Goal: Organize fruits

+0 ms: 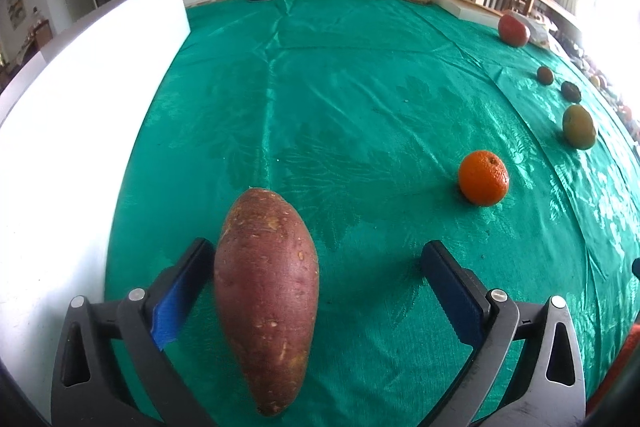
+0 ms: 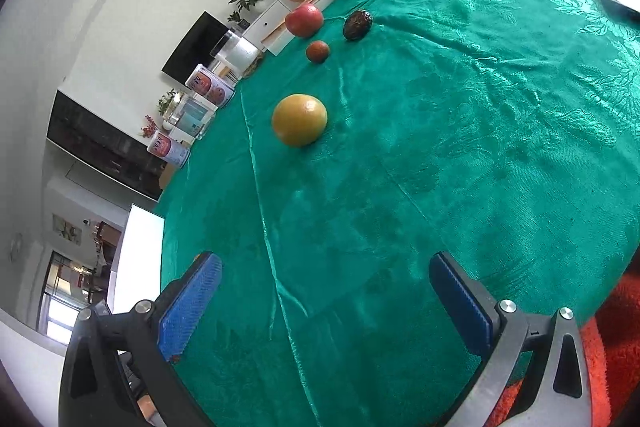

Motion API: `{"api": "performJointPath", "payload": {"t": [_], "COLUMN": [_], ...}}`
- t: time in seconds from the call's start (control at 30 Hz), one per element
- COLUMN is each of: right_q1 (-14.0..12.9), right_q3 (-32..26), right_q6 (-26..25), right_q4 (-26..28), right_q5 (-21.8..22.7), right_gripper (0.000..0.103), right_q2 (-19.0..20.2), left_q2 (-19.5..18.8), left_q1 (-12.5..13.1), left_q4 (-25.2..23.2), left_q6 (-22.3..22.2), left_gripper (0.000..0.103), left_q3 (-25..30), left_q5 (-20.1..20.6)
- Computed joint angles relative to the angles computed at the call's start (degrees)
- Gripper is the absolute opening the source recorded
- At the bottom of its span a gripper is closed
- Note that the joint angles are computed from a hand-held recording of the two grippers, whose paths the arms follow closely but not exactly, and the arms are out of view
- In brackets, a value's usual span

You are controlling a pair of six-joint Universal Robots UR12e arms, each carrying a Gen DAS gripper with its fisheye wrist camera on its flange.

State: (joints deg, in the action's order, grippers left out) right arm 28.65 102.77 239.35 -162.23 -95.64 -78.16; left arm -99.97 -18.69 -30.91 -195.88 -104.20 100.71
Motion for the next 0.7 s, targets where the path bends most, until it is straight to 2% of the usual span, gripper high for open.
{"api": "performJointPath", "payload": {"t": [0.17,0.23,0.3,0.4,0.43,0.57,0.7], "right_q1": [0.35,0.36,0.73,2.17,2.69,4.18,4.92], "right_q3": [-0.74,-1.0,-2.37,-5.89,-7.04,-11.21,-12.8], "right_q6": [-1.67,-3.02,-7.03,-16.17,-18.9,-26.94,-30.26], "right_q4": [0.79,0.97,2.47,6.12,7.15,12.35,15.5], "right_q5": [-0.66,-0.21,0.41,0.15,-0.03,-0.38,-1.21], "right_gripper": [0.103,0.103,0.103,0.103,0.103,0.103,0.103], "right_q2": [0.26,0.4,1.0,2.66,3.29,5.69,6.61], "left_q2": [0.07,0.45,1.61,4.34,4.98,6.04,5.16], "left_q1": [0.11,0.52,1.4,3.59,3.88,3.66,3.9], "left_q4": [0.19,-0.35,-2.53,-2.81,-3.06,-3.3,-5.89], "left_q6": [0.13,1.21,1.75,1.14,1.23,1.75,-1.75], "left_gripper": [0.102,0.102,0.101,0.101,0.101,0.101,0.1], "left_q3": [-0.13,-0.25,-0.53,-2.62,-3.03,-3.32,-2.07], "left_q5": [-0.33,-1.99,-5.6,-14.08,-15.05,-13.46,-11.49]}}
